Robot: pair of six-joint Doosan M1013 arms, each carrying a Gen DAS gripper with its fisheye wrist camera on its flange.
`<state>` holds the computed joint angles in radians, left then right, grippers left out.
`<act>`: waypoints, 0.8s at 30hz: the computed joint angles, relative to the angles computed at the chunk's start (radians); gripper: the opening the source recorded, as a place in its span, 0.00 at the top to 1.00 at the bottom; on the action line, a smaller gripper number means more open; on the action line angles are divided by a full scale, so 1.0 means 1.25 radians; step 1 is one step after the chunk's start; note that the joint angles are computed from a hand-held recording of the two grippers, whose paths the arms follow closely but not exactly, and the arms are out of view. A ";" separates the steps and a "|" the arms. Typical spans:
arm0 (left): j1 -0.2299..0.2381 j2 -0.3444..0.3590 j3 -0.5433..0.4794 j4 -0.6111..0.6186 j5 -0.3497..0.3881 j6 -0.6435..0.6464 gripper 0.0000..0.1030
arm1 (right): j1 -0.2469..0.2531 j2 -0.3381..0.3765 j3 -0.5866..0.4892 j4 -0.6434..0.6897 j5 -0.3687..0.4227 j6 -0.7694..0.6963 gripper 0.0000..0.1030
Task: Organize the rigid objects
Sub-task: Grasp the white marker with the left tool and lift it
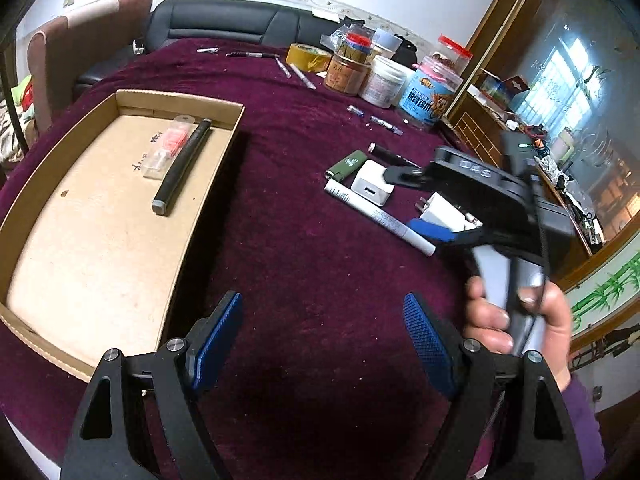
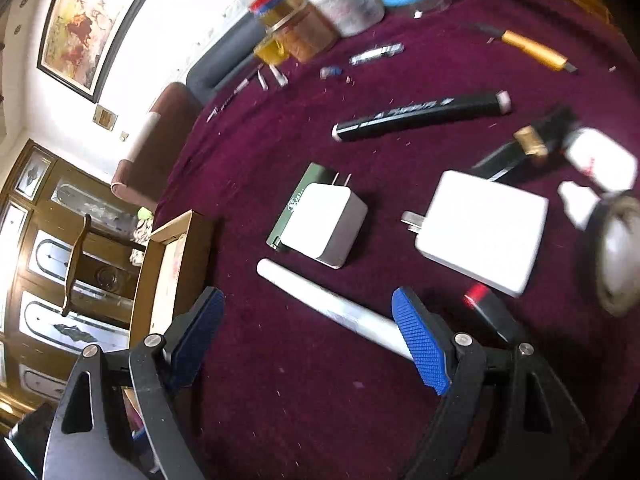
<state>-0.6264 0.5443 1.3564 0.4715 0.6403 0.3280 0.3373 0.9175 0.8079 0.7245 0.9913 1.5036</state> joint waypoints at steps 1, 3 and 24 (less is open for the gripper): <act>0.000 -0.001 0.002 0.002 -0.003 -0.002 0.25 | -0.001 0.013 -0.015 0.015 0.018 0.010 0.14; 0.002 -0.003 0.007 0.005 -0.011 -0.007 0.25 | -0.003 0.017 -0.020 0.052 0.039 -0.010 0.14; 0.021 0.173 -0.256 -0.115 0.241 0.249 0.31 | -0.005 -0.192 0.353 -0.200 -0.582 0.101 0.14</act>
<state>-0.5998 0.7605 1.0363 0.3283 0.9411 0.6389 0.3313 0.6777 1.2492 0.4747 0.2643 1.6298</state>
